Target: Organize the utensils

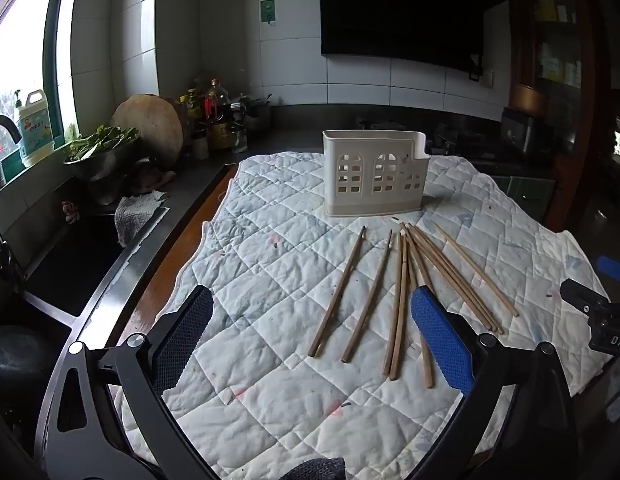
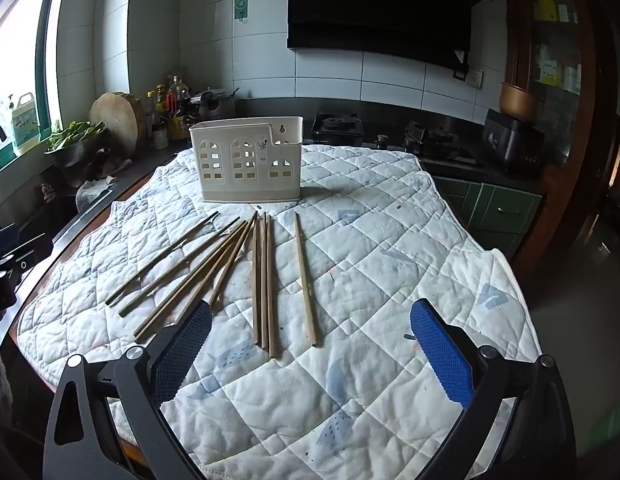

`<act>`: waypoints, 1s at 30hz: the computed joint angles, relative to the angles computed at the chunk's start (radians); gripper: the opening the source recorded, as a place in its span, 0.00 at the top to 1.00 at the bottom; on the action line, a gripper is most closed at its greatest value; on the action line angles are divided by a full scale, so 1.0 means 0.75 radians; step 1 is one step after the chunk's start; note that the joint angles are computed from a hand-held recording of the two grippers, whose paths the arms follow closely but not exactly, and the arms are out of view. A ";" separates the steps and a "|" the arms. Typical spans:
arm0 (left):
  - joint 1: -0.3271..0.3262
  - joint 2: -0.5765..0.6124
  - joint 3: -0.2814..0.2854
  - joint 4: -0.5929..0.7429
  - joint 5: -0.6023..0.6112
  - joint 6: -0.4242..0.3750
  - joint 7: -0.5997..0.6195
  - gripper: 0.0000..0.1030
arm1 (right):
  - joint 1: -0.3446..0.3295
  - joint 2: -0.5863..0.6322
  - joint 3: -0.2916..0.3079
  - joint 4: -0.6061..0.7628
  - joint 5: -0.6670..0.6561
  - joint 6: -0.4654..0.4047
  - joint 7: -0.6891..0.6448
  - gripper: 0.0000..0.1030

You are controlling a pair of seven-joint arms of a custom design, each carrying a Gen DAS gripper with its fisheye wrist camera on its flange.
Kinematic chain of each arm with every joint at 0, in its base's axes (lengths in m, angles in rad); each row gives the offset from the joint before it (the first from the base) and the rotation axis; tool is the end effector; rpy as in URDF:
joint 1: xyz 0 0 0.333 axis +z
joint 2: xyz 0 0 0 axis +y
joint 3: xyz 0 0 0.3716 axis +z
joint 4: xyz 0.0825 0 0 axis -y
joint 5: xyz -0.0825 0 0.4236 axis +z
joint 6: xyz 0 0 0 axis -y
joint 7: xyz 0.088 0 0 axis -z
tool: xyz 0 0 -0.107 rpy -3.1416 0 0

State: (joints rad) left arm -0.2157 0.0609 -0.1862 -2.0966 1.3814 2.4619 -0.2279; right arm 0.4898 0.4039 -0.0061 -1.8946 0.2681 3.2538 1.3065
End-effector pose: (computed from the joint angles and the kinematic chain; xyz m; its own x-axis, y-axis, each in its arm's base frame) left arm 0.5696 -0.2416 0.4572 0.3808 -0.9243 -0.0268 -0.5039 -0.1831 -0.8441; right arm 0.6573 0.3162 0.4296 0.4428 -0.8965 0.0178 -0.5139 -0.2700 -0.8142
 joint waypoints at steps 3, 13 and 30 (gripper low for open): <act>-0.001 0.001 0.000 0.002 -0.001 -0.004 0.004 0.05 | 0.000 -0.002 0.000 0.002 0.000 -0.009 0.000 0.06; 0.005 -0.013 0.001 -0.013 0.003 0.008 0.004 0.05 | -0.001 0.001 0.001 0.005 -0.003 -0.012 0.006 0.06; 0.000 -0.002 -0.001 -0.006 -0.004 -0.002 0.005 0.05 | 0.003 0.008 0.001 0.009 0.000 -0.005 0.004 0.06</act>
State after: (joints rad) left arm -0.2160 0.0596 -0.1867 -2.1008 1.3784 2.4601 -0.2245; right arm 0.4920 0.4097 -0.0055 -1.8879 0.2683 3.2503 1.3093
